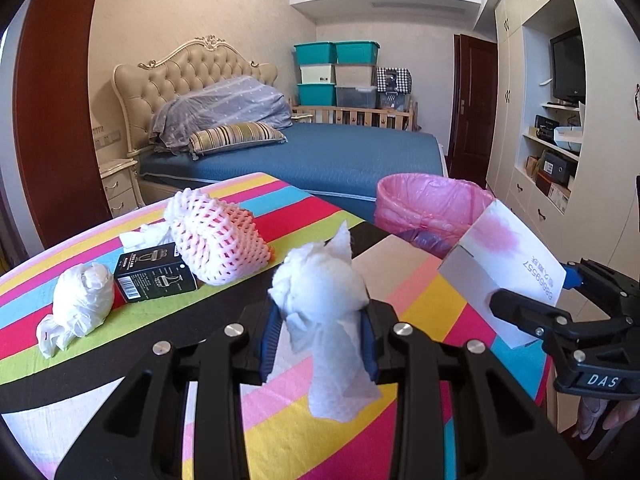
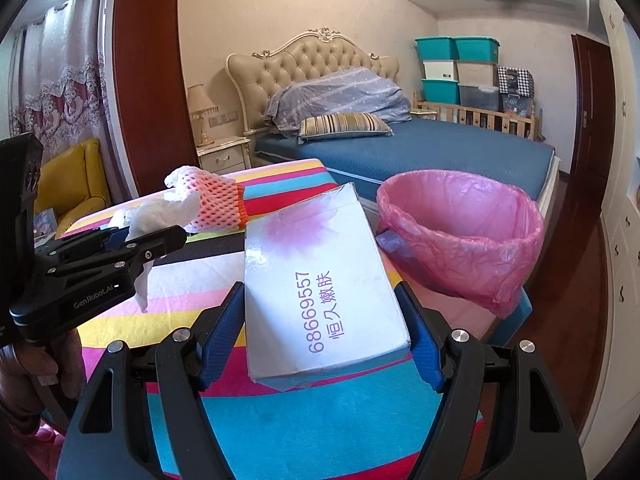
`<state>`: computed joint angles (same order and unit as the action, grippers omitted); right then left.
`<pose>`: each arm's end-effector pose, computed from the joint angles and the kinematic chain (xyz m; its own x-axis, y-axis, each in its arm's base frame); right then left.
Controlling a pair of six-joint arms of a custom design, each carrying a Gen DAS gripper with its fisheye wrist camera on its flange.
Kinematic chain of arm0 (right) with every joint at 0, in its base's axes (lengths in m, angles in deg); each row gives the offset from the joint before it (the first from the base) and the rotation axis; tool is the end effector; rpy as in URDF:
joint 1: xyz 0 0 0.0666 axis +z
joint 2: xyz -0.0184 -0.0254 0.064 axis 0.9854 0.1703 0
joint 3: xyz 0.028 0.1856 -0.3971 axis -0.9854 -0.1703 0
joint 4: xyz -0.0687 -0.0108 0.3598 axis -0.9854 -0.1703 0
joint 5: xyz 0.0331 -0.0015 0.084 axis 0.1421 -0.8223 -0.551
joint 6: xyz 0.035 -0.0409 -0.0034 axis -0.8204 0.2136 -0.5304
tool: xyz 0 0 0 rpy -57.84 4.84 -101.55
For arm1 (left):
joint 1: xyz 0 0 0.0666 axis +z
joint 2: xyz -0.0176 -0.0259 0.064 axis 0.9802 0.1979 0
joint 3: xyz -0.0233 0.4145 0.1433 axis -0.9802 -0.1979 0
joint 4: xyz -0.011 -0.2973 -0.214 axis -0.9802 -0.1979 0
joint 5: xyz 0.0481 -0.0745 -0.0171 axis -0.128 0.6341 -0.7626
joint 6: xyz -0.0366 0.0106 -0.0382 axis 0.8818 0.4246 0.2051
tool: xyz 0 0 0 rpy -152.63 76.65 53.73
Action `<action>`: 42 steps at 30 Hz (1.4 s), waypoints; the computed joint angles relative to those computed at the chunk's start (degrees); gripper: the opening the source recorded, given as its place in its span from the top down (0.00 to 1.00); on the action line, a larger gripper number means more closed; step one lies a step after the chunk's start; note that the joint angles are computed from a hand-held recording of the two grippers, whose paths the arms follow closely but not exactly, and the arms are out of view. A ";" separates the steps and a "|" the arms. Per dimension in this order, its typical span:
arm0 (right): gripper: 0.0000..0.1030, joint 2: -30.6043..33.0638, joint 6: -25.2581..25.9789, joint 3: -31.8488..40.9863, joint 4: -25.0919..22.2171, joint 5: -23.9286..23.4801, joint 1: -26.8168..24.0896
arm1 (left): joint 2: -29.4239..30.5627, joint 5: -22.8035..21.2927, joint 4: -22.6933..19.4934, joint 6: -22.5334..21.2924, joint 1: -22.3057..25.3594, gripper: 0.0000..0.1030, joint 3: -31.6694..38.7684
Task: Collect trash
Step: 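Carry the tissue box and tissue over the pink bin and open both tools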
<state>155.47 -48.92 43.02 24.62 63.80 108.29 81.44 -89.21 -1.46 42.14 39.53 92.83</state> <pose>0.3965 0.2019 0.3728 -0.5135 -0.0054 -0.8581 -0.1653 0.9819 0.0927 0.4113 -0.3204 0.3509 -0.4530 0.1641 -0.8763 0.3260 0.9453 0.0085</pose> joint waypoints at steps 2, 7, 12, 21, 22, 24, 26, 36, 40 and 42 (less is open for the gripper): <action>0.32 -0.02 -0.04 -0.01 -0.03 0.26 0.20 | -0.40 -0.33 0.30 -0.09 -0.25 0.68 -0.53; 0.32 -0.20 -0.41 -0.12 0.42 0.86 0.30 | -0.96 -0.50 1.21 -0.47 -0.33 0.68 -1.34; 0.32 -0.63 -0.63 -0.33 0.68 1.17 -0.17 | -1.28 -1.07 1.95 -0.81 -0.72 0.68 -1.30; 0.32 -1.34 -1.50 -1.34 1.63 1.32 -1.45 | -1.19 -1.08 2.34 -1.99 -1.51 0.67 -0.81; 0.32 -1.44 -1.50 -1.47 1.83 1.38 -1.70 | -1.04 -0.78 2.20 -2.11 -1.39 0.67 -0.61; 0.32 -1.73 -1.31 -1.66 2.03 1.31 -2.29 | -0.73 -0.22 1.64 -2.10 -1.38 0.67 0.02; 0.32 -2.01 -0.89 -1.75 2.15 1.64 -2.90 | -0.25 0.43 0.95 -2.46 -1.30 0.67 1.06; 0.32 -2.44 2.28 0.27 2.33 2.55 -8.71 | 5.10 5.03 -3.38 -5.49 -1.46 0.66 11.39; 0.32 -1.56 4.59 1.76 2.52 2.15 -11.07 | 8.03 7.02 -6.19 -6.52 -1.72 0.66 17.11; 0.32 -0.98 5.43 2.25 3.08 1.07 -12.47 | 10.10 8.12 -8.60 -7.05 -1.85 0.66 20.84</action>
<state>154.49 -43.50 45.27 27.70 64.87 95.81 91.54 -81.10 -10.06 35.09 37.67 113.66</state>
